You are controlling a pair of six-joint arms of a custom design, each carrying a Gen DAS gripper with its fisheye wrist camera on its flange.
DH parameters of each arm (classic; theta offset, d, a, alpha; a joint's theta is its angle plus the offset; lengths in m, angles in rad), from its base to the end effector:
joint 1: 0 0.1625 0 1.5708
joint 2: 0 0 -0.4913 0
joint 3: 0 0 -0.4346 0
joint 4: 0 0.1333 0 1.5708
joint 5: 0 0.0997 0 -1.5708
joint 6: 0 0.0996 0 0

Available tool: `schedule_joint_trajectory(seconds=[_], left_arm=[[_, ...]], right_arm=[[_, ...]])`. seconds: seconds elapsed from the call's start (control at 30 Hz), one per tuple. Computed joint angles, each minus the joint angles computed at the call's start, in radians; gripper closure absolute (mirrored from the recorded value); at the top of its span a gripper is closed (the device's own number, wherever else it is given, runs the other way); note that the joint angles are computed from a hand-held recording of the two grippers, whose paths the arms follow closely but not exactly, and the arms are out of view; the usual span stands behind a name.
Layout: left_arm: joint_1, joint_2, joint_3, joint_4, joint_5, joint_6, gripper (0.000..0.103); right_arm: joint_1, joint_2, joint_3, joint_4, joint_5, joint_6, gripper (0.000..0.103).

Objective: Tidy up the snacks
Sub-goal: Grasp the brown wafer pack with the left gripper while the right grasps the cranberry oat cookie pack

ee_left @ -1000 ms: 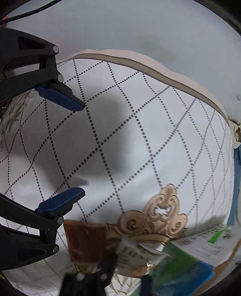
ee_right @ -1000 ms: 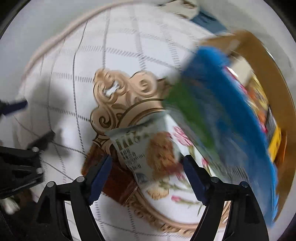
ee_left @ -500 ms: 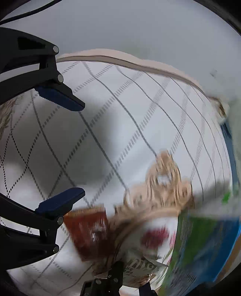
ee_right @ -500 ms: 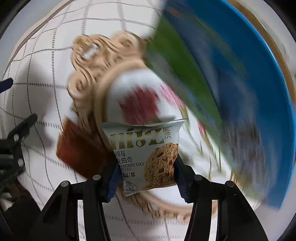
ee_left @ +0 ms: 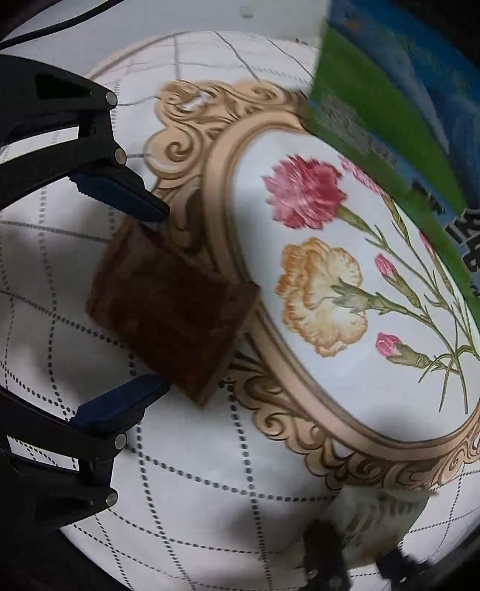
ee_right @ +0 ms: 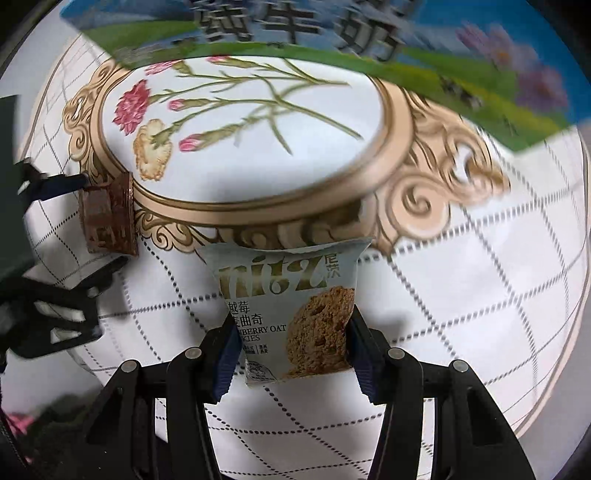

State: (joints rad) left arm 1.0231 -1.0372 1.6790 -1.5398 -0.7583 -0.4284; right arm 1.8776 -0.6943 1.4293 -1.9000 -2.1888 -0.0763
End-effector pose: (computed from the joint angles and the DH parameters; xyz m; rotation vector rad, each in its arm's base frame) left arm -0.1542 -0.6477 0.2096 0.4454 2.1005 0.2275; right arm 0.3014 -0.7012 0.0715 0.6256 -2.3793 -0.4116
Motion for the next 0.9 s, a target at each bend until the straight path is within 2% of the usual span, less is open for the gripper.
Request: schedule_joint_trajectory(seconds=[0.03, 0.1, 0.13, 0.2, 0.23, 0.33, 0.4, 0.47, 0.53, 0.6, 0.63, 0.73, 0.77, 0.8, 0.87, 0.9], left_arm=[[0.002, 0.000, -0.005, -0.013, -0.012, 0.002, 0.019], [0.011, 0.001, -0.030, -0.027, -0.047, -0.034, 0.035], [0.016, 0.000, -0.043, -0.022, -0.060, -0.089, 0.036], [0.034, 0.001, -0.077, 0.019, -0.101, -0.262, 0.037], [0.052, -0.011, -0.085, 0.005, -0.147, -0.360, 0.037], [0.096, -0.072, -0.048, -0.147, -0.264, -0.546, 0.037], [0.124, -0.108, -0.011, -0.262, -0.344, -0.596, 0.034], [0.138, -0.119, 0.005, -0.310, -0.392, -0.598, 0.030], [0.141, -0.103, -0.016, -0.277, -0.396, -0.537, 0.028], [0.135, -0.073, -0.046, -0.221, -0.380, -0.492, 0.028], [0.139, -0.066, -0.051, -0.200, -0.359, -0.464, 0.028], [0.097, -0.010, -0.089, -0.142, -0.264, -0.459, 0.028], [0.084, -0.005, -0.086, -0.137, -0.228, -0.475, 0.035], [0.074, 0.000, -0.083, -0.136, -0.205, -0.493, 0.046], [0.053, 0.010, -0.082, -0.152, -0.198, -0.537, 0.049], [0.039, 0.018, -0.083, -0.164, -0.209, -0.558, 0.049]], right_arm=[[-0.009, -0.017, 0.025, -0.021, 0.008, 0.004, 0.047], [-0.029, -0.035, 0.034, -0.042, 0.034, 0.020, 0.047], [-0.037, -0.042, 0.038, -0.059, 0.054, 0.038, 0.047], [-0.061, -0.059, 0.037, -0.083, 0.098, 0.075, 0.047], [-0.074, -0.066, 0.034, -0.090, 0.122, 0.097, 0.047], [-0.108, -0.086, 0.022, -0.092, 0.184, 0.151, 0.046], [-0.125, -0.094, 0.018, -0.086, 0.214, 0.158, 0.041], [-0.127, -0.086, -0.002, -0.069, 0.210, 0.157, 0.028], [-0.121, -0.074, -0.022, -0.065, 0.191, 0.142, 0.025], [-0.080, -0.033, -0.067, -0.042, 0.178, 0.158, 0.025], [-0.072, -0.039, -0.047, -0.050, 0.168, 0.155, 0.025], [-0.052, -0.019, -0.056, -0.050, 0.124, 0.133, 0.025], [-0.046, -0.017, -0.053, -0.057, 0.111, 0.132, 0.025], [-0.040, -0.017, -0.041, -0.077, 0.095, 0.125, 0.027], [-0.026, -0.024, -0.008, -0.123, 0.053, 0.108, 0.045], [-0.024, -0.031, 0.007, -0.148, 0.053, 0.098, 0.046]])
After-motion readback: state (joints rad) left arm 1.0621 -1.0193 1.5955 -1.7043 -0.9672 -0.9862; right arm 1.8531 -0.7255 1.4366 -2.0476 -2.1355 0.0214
